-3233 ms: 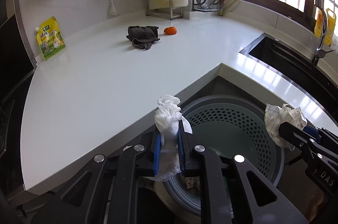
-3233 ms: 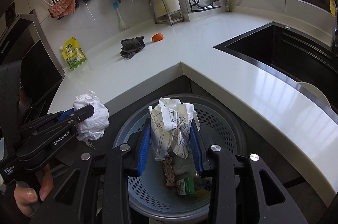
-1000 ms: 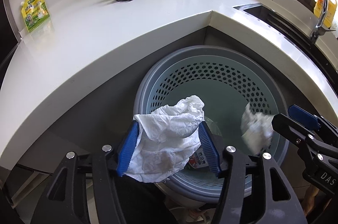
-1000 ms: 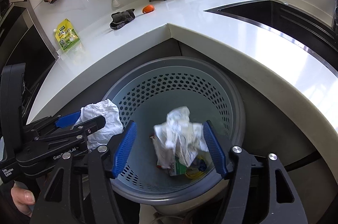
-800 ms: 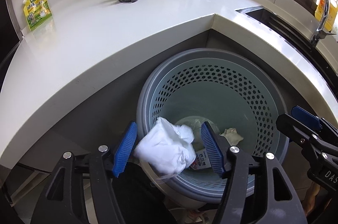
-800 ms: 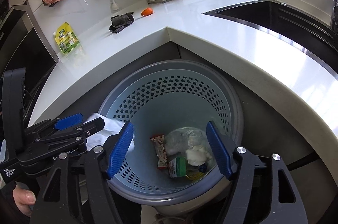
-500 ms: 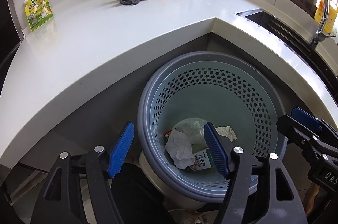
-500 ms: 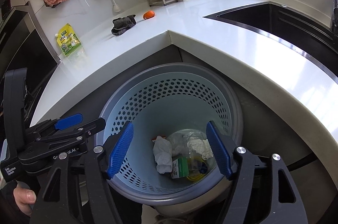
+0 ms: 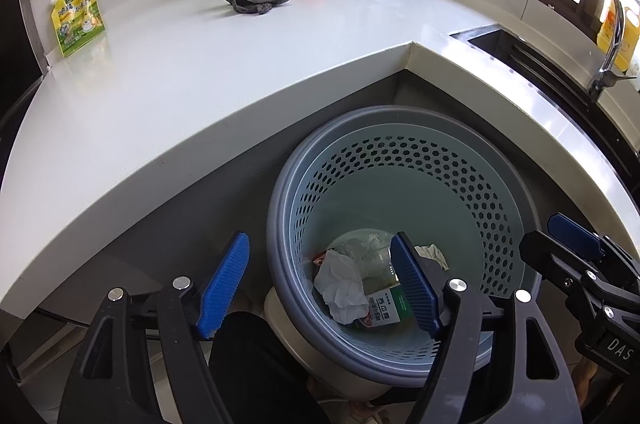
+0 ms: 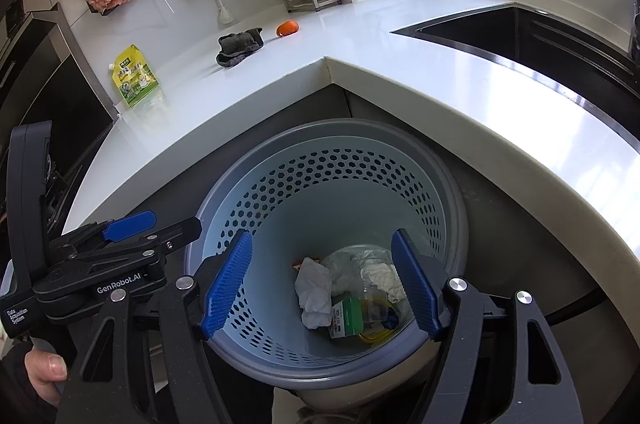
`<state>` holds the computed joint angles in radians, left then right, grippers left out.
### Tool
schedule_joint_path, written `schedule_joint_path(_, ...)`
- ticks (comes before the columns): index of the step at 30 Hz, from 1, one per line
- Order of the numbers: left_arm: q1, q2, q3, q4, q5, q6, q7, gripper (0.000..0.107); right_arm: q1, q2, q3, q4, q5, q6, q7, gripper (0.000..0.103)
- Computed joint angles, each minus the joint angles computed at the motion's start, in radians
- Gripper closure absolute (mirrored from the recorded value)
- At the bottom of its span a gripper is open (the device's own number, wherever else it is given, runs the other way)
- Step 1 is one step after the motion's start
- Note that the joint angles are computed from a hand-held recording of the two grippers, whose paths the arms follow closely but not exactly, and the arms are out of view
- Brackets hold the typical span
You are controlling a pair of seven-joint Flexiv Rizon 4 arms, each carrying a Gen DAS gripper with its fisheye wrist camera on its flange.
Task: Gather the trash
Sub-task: 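Move both open tools back toward the dark cloth and orange peel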
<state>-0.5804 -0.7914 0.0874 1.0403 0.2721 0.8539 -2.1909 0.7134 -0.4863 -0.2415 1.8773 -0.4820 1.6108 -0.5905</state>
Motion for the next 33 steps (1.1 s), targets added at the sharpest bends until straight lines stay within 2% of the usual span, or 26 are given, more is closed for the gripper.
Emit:
schedule_joint_path(6,0.004,0.004,0.009,-0.012,0.008,-0.003,-0.012,0.033,0.023,-0.010,-0.036,-0.019,0.005,0.023,0.001,0.032)
schedule_joint_path(9,0.006,0.010,0.019,-0.014,0.018,0.007,-0.028,0.029,0.011,-0.019,-0.023,-0.045,0.014,0.018,-0.015,0.032)
schedule_joint_path(21,0.034,-0.005,0.028,-0.092,0.032,0.003,-0.030,0.027,-0.043,-0.063,0.034,-0.161,0.009,-0.018,-0.070,0.032)
schedule_joint_path(33,0.066,-0.069,0.040,-0.242,0.024,-0.015,0.011,0.019,-0.124,-0.138,0.112,-0.338,0.003,-0.076,-0.139,0.029)
